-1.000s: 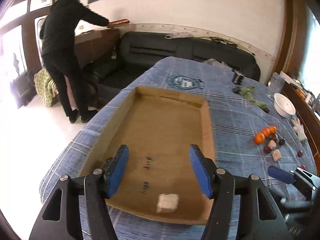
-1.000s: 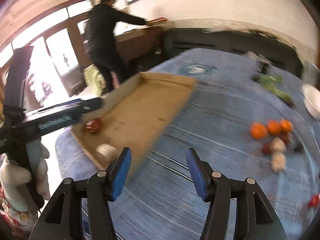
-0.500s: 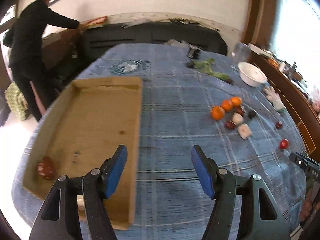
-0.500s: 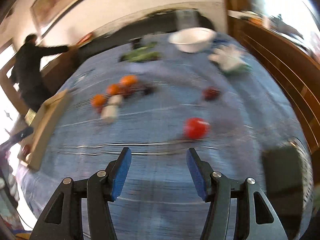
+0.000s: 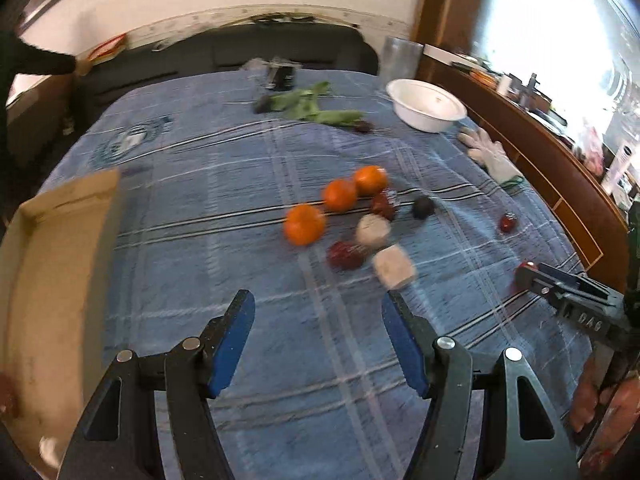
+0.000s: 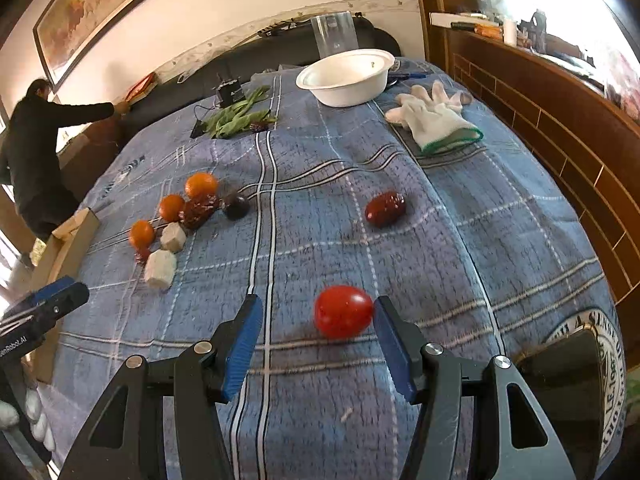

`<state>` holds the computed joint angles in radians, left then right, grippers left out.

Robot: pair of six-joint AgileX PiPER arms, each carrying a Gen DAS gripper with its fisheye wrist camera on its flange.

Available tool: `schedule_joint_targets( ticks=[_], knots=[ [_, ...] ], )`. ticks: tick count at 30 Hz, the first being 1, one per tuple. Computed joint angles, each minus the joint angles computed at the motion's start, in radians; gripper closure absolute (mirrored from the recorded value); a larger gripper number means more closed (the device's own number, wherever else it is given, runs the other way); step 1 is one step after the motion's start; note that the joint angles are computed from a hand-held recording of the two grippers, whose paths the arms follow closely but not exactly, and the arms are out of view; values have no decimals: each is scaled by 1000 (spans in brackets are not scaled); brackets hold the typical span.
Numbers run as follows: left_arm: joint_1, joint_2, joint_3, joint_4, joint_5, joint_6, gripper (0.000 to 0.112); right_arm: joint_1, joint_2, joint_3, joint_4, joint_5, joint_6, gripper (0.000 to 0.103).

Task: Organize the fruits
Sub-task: 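Withdraw both grippers from the box back toward the fruit, then grasp a white slice with the left gripper while the right gripper grasps the tomato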

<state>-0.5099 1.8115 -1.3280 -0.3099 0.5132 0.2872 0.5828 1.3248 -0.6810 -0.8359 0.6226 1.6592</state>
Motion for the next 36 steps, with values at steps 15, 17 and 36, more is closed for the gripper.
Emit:
schedule_joint_targets(
  ticks=[15, 17, 36],
  knots=[
    [-116, 240, -253, 12, 82, -46, 59, -57, 38, 0, 1, -50, -18, 50],
    [-126, 240, -242, 47, 52, -80, 70, -61, 38, 5, 5, -55, -17, 52],
    [25, -29, 32, -203, 0, 106, 81, 111, 8, -64, 1, 117, 5, 69]
  ],
)
